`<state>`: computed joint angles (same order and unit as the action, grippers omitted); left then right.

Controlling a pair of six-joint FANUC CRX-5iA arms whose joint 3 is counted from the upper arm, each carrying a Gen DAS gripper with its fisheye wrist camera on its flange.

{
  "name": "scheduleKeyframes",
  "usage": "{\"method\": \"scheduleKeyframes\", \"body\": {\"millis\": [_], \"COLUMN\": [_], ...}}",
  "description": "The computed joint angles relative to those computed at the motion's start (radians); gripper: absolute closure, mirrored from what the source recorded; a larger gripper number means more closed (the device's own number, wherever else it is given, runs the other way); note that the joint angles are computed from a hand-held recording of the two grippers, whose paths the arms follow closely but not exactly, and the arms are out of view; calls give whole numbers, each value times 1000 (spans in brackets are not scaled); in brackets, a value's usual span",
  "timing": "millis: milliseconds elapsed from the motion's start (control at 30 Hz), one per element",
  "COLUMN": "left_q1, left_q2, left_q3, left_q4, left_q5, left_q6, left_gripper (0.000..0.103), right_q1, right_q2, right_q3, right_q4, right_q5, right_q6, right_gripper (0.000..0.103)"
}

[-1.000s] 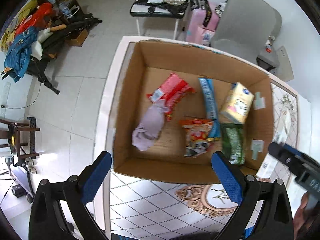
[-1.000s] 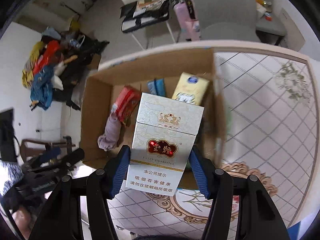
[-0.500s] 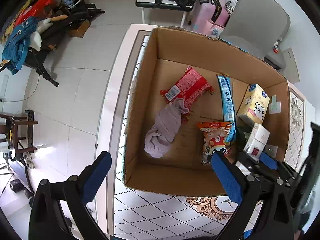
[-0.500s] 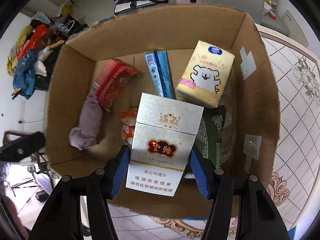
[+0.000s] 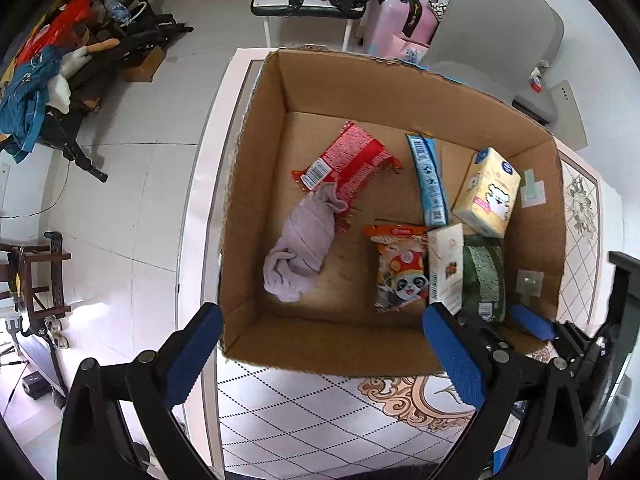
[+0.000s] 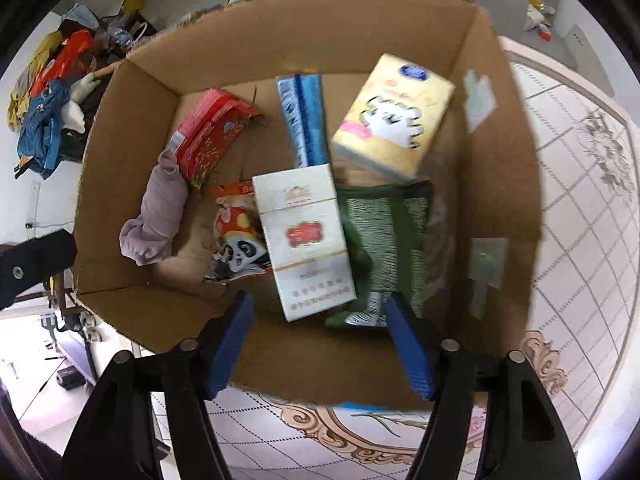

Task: Organize soft objects

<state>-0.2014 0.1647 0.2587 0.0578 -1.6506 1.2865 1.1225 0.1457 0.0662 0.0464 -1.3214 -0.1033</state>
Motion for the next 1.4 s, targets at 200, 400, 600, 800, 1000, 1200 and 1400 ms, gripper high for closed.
{"method": "scheduleKeyframes", "body": {"millis": [200, 400, 600, 800, 1000, 1200, 1400], "left_q1": [5, -12, -7, 17, 50, 78, 108], "left_q2": [-51, -112, -169, -238, -298, -351, -395], "left_q3": [-30, -40, -25, 3, 36, 83, 104], "left_q4": [33, 46, 74, 121, 159, 163, 174], "left_q5": [-9, -9, -13, -37, -54, -85, -106], "left_q6": [7, -6, -15, -27, -38, -44, -56], "left_gripper": [0, 0, 0, 0, 0, 0, 0], "right_q1": [48, 100, 153, 272, 362, 431, 476], "right_q2": [-9, -35, -68, -87, -15, 123, 265], "right_q3": [62, 127, 167, 232, 412, 687, 955], "right_q4": [69, 141, 179, 298, 393, 488, 574], "right_q5": [-157, -307, -388, -497, -684, -864, -989], "right_q6": [-65, -139, -200, -292, -284, -211, -123], "right_gripper": [7, 4, 4, 4, 4, 4, 4]}}
